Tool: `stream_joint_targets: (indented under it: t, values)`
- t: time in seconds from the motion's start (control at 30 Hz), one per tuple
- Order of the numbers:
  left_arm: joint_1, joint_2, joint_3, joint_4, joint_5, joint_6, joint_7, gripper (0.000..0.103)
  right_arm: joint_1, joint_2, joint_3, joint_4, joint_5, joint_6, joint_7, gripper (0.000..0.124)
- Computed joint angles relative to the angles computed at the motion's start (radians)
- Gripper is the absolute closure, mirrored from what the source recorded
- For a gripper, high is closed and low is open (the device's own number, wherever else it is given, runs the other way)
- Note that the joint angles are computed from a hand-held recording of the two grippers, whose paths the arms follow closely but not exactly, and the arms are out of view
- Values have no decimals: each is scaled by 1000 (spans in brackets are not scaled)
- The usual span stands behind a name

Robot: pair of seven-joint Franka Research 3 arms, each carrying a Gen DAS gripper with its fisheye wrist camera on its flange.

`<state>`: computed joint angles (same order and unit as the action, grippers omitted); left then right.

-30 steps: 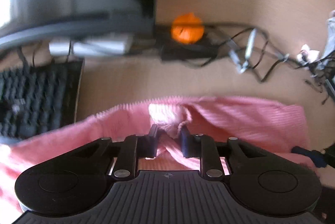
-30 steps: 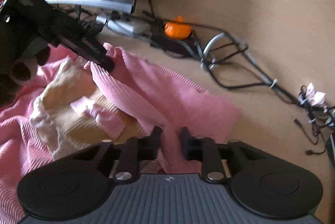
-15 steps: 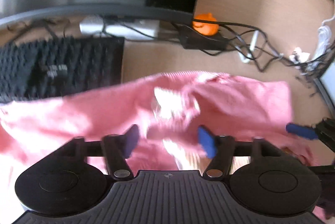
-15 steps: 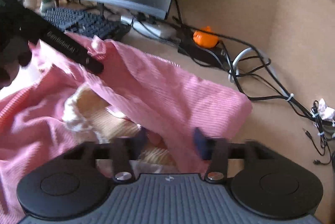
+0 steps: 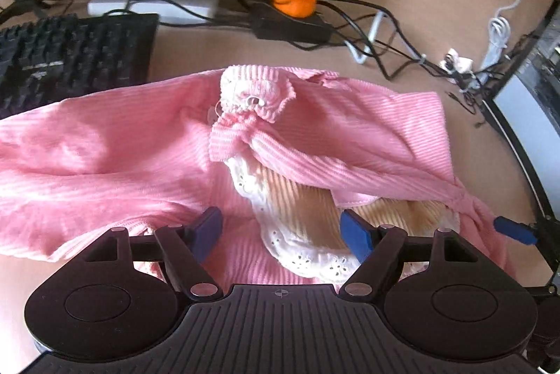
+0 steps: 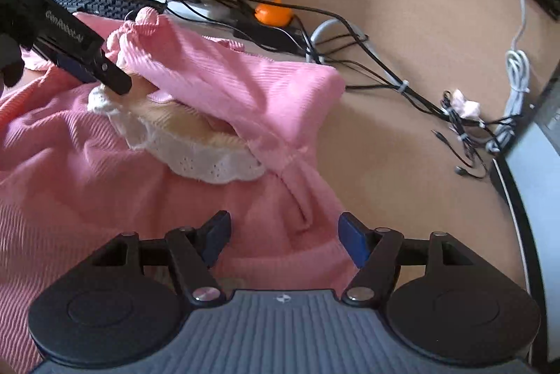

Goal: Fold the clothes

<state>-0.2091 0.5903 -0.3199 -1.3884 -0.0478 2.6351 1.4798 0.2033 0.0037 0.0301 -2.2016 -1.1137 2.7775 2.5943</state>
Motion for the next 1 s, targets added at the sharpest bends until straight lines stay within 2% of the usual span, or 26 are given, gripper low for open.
stream_joint_targets:
  t: [0.13,0.2,0.23,0.3,0.33,0.4,0.43,0.53,0.6,0.63,0.67,0.7,0.73,0.77,0.8,0.87,0.93,0.97,1.0]
  values:
    - [14,9,-49,-5,-31,13,74,24,-10,-50,5,-45,24,-49,-36,55]
    - [28,14,-87,-4,-68,-5,128,25,-22,-75,9,-68,50,-72,-60,55]
    - [30,10,-95,-5,-82,-17,146,26,-31,-93,7,-83,86,-61,-82,55]
    - [39,-28,-110,-47,-107,16,196,26,-52,-136,0,-120,178,-7,-134,55]
    - [40,-46,-109,-68,-116,48,211,23,-64,-156,-4,-137,224,30,-153,55]
    - [18,-68,-76,-85,-100,112,190,16,-93,-172,0,-143,259,93,-153,48]
    - [-2,-63,-48,-73,-78,131,158,14,-115,-164,14,-128,234,109,-139,45]
    - [-78,22,40,74,19,87,33,12,-171,-89,63,-33,64,129,-65,42]
    - [-110,115,64,221,68,7,-13,15,-151,-13,49,43,13,138,-70,43]
    - [-123,155,70,285,87,-32,-23,23,-135,25,41,73,52,139,-125,44]
    - [-136,188,74,344,107,-74,-20,34,-122,62,37,99,137,134,-215,56]
    - [-150,227,79,415,125,-123,-16,72,-113,99,40,127,223,127,-307,76]
    - [-162,252,84,456,139,-138,-8,84,-101,125,37,151,254,112,-345,83]
    - [-160,246,73,462,140,-126,16,84,-83,144,26,170,249,96,-347,87]
    - [-155,225,61,433,139,-79,41,84,-62,152,7,181,217,89,-318,87]
    - [-132,140,44,313,156,53,125,76,-41,134,-26,169,206,130,-286,86]
    - [-155,115,102,276,220,76,95,63,-52,111,-27,139,337,183,-387,73]
    - [-159,120,122,280,235,42,70,60,-64,97,-19,121,436,206,-468,62]
    - [-162,128,139,289,249,6,47,54,-73,85,-15,105,523,221,-537,56]
